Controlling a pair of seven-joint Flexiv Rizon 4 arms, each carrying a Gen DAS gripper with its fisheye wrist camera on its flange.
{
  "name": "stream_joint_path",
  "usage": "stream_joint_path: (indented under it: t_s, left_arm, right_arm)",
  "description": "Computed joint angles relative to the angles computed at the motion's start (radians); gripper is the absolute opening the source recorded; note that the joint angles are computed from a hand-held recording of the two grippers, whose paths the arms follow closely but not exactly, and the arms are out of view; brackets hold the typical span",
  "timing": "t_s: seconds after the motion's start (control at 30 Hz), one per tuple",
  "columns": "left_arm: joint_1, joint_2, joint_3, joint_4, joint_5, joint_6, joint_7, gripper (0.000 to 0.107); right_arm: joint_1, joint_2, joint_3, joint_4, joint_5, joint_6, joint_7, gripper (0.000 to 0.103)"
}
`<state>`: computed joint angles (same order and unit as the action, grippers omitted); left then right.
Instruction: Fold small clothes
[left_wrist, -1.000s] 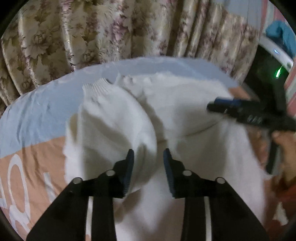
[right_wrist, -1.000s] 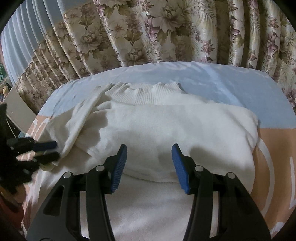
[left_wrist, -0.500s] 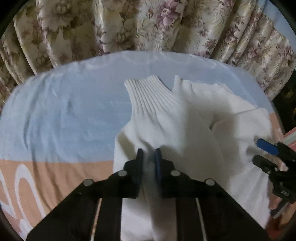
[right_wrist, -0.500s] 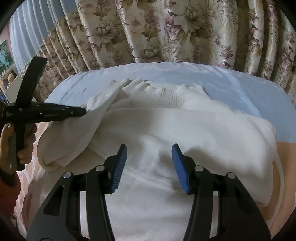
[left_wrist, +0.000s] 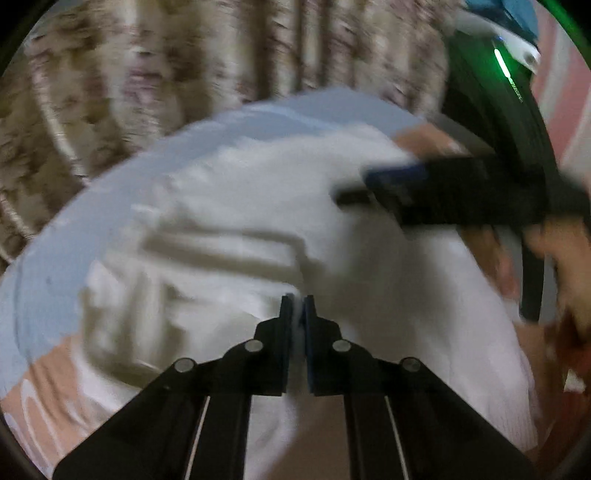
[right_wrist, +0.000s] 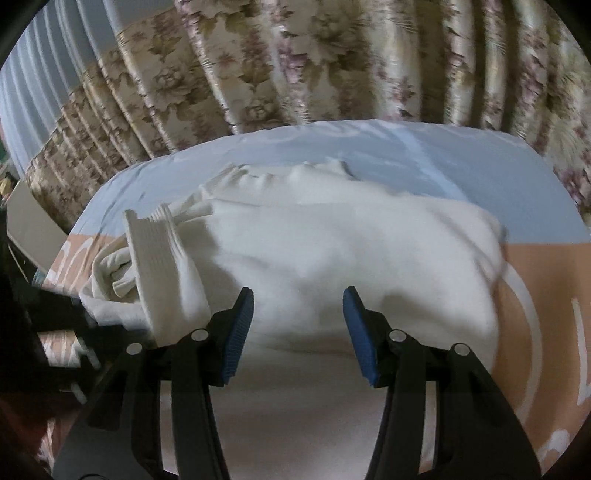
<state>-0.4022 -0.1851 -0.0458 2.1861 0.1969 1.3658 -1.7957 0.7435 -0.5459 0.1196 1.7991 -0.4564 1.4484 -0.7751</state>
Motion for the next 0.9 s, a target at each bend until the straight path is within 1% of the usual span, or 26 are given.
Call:
stream_joint_path:
  t_s: [0.07, 0.1, 0.13, 0.17, 0.2, 0.27, 0.37, 0.47, 0.57, 0.63, 0.67, 0.7, 0.77, 0.83, 0.87, 0.9]
  left_arm:
    - [-0.044, -0.021, 0.023, -0.029, 0.070, -0.031, -0.076, 0.009]
    - [-0.050, -0.023, 0.026, -0.033, 0.086, -0.036, -0.091, 0.019]
    - [-0.044, -0.012, 0.015, -0.018, 0.076, -0.022, -0.081, 0.037]
    - [-0.038, -0.001, 0.007, 0.001, 0.064, 0.000, -0.076, 0.047]
    - [-0.046, 0.017, 0.019, 0.014, 0.083, 0.017, -0.106, 0.059]
    - [-0.058, 0.051, 0.047, 0.022, 0.140, -0.001, -0.186, 0.059]
    - [-0.028, 0.119, 0.061, 0.059, 0.202, -0.023, -0.284, 0.059]
    - [0.032, 0.170, 0.071, 0.094, 0.227, -0.037, -0.366, 0.059]
    - [0.095, 0.185, 0.066, 0.109, 0.230, -0.065, -0.417, 0.059]
    - [0.126, 0.183, 0.054, 0.148, 0.137, -0.025, -0.339, 0.059]
    - [0.139, 0.188, 0.043, 0.145, 0.155, -0.040, -0.351, 0.059]
    - [0.149, 0.187, 0.027, 0.120, 0.215, -0.086, -0.400, 0.059]
    - [0.160, 0.184, 0.009, 0.100, 0.253, -0.125, -0.424, 0.059]
    - [0.162, 0.182, -0.004, 0.081, 0.292, -0.158, -0.452, 0.059]
    - [0.165, 0.190, -0.001, 0.090, 0.297, -0.155, -0.451, 0.059]
    - [0.169, 0.187, -0.002, 0.087, 0.296, -0.153, -0.450, 0.059]
  right_arm:
    - [0.002, 0.016, -0.010, 0.021, -0.004, -0.001, 0.005, 0.051]
    - [0.000, 0.024, -0.011, 0.031, -0.005, -0.001, 0.007, 0.051]
    - [-0.002, 0.030, -0.012, 0.039, -0.006, 0.001, 0.009, 0.051]
    - [-0.003, 0.038, -0.014, 0.049, -0.007, 0.004, 0.012, 0.051]
    - [-0.003, 0.042, -0.014, 0.053, -0.010, 0.003, 0.014, 0.051]
    - [0.000, 0.050, -0.020, 0.063, -0.019, 0.002, 0.021, 0.051]
    - [-0.003, 0.059, -0.019, 0.077, -0.022, 0.005, 0.036, 0.051]
    - [-0.049, 0.037, 0.045, 0.048, 0.022, 0.014, 0.010, 0.051]
    - [-0.088, -0.018, 0.131, -0.047, 0.065, -0.016, -0.070, 0.051]
    - [-0.096, -0.068, 0.180, -0.132, 0.088, -0.061, -0.139, 0.051]
    - [-0.106, -0.095, 0.212, -0.176, 0.109, -0.089, -0.177, 0.051]
    - [-0.112, -0.130, 0.245, -0.230, 0.131, -0.132, -0.214, 0.051]
    - [-0.099, -0.171, 0.256, -0.297, 0.156, -0.180, -0.250, 0.051]
    - [-0.078, -0.210, 0.254, -0.359, 0.171, -0.224, -0.287, 0.028]
    - [-0.063, -0.217, 0.240, -0.371, 0.169, -0.227, -0.304, 0.014]
    - [-0.030, -0.208, 0.194, -0.358, 0.145, -0.192, -0.310, 0.013]
